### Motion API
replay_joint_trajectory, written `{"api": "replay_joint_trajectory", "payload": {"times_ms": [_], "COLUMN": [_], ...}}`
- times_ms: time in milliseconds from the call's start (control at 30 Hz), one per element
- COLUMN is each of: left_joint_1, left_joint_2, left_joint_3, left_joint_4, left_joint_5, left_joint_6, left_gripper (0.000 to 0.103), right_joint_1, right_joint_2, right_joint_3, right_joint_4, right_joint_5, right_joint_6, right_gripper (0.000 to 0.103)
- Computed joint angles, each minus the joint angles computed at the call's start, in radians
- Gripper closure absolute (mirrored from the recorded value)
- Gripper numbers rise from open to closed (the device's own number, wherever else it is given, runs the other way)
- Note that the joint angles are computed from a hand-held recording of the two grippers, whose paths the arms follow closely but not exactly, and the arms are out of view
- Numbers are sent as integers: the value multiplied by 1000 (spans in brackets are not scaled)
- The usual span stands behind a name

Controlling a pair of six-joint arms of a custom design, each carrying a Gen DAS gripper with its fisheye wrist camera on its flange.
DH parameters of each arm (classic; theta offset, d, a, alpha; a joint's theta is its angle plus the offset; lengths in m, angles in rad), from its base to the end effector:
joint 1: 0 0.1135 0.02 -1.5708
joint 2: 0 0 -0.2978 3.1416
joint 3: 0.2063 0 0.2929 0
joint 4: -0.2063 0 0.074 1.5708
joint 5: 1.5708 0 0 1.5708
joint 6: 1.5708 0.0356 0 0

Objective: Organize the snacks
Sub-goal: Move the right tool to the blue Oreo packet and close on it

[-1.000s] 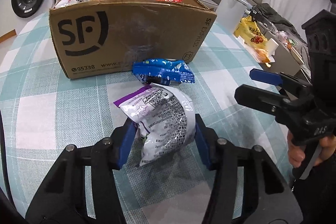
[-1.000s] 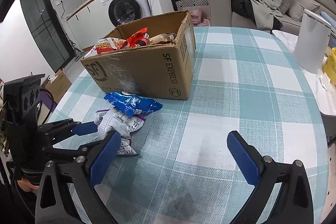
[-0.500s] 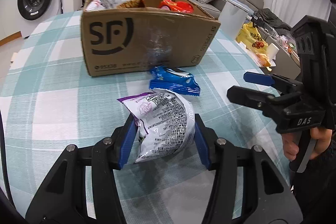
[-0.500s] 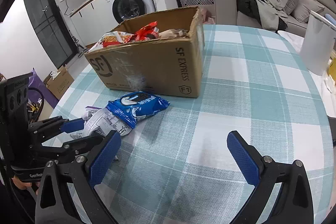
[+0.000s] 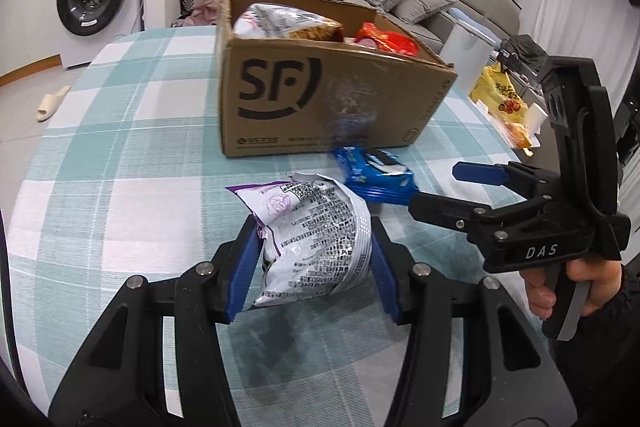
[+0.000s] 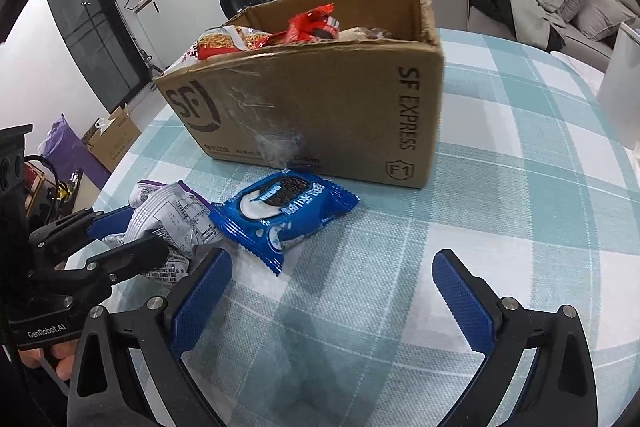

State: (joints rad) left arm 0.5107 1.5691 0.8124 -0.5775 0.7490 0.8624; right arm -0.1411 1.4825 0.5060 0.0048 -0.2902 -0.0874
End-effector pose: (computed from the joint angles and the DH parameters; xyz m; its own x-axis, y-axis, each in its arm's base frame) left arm 0.2671 0.1219 0.1608 -0.7179 0.2353 -0.6552 0.5017 0.8273 -0.2527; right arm 0.2637 -0.0272 0.1169 -0.8123 0.0309 -0.5824 -0.0963 0.9778 0.1862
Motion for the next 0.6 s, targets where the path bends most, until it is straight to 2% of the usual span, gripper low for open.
{"api": "replay_joint_trajectory", "payload": {"times_ms": [467, 600], "left_joint_1": [36, 41], "left_joint_2": [100, 114], "left_joint_3": [87, 100], "left_joint_4": [8, 7], "left_joint_5": [2, 1], "left_joint_6": [-45, -53], "left_gripper": [54, 54], "right_joint_1": [115, 142], "right_joint_2": [110, 162], "right_joint_3": [84, 119], "right_joint_4": [10, 18], "right_joint_5": [86, 98], "right_joint_6": [16, 40], "right_gripper": [1, 4]}}
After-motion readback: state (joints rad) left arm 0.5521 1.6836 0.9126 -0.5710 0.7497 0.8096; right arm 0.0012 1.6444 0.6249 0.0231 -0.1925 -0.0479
